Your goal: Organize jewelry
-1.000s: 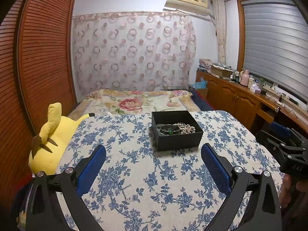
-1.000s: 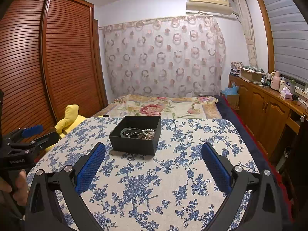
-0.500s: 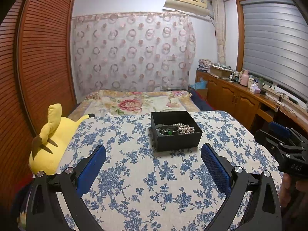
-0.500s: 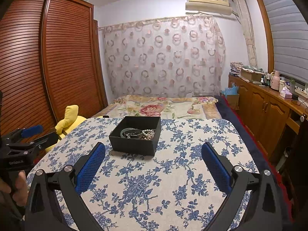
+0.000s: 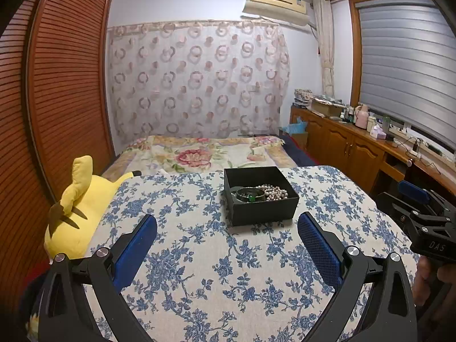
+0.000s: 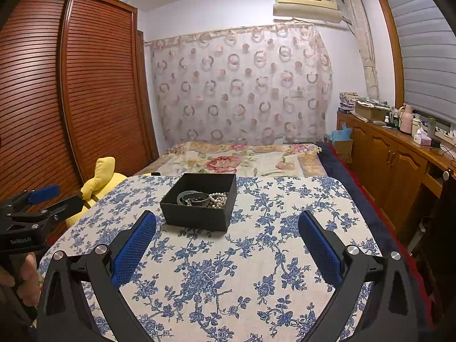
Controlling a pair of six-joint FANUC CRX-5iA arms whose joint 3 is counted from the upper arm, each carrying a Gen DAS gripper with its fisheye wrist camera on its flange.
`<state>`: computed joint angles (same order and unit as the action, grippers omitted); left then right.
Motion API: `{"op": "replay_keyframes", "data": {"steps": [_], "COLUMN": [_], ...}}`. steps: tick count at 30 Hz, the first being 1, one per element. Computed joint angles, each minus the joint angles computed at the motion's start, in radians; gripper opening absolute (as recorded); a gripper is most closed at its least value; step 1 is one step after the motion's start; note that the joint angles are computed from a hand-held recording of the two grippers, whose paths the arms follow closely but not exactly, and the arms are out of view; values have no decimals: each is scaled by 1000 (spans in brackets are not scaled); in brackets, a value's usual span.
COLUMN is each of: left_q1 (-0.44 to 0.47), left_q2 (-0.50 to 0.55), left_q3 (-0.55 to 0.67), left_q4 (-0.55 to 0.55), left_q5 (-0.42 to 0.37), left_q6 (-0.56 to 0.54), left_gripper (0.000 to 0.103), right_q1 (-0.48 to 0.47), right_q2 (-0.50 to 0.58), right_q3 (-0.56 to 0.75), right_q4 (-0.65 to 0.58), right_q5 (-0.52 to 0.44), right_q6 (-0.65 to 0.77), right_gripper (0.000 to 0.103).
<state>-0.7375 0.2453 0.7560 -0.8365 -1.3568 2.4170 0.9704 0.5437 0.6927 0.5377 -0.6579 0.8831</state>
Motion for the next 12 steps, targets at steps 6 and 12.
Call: {"op": "replay_keyframes", "data": {"steps": [6,12], "left_q1": [-2,-1], "left_q2": [2,1], "left_q3": [1,8], "left_q4": [-4,-1], "left_q5": [-3,0], "left_q6": [2,-7], "left_gripper": [95,95], "right_q1": [1,1], "right_q2": [1,0], "right_q3": [1,-1], "right_q4": [2,2], "right_q5": [0,1], "right_q6": [-2,-3], "right_gripper": [101,101]}}
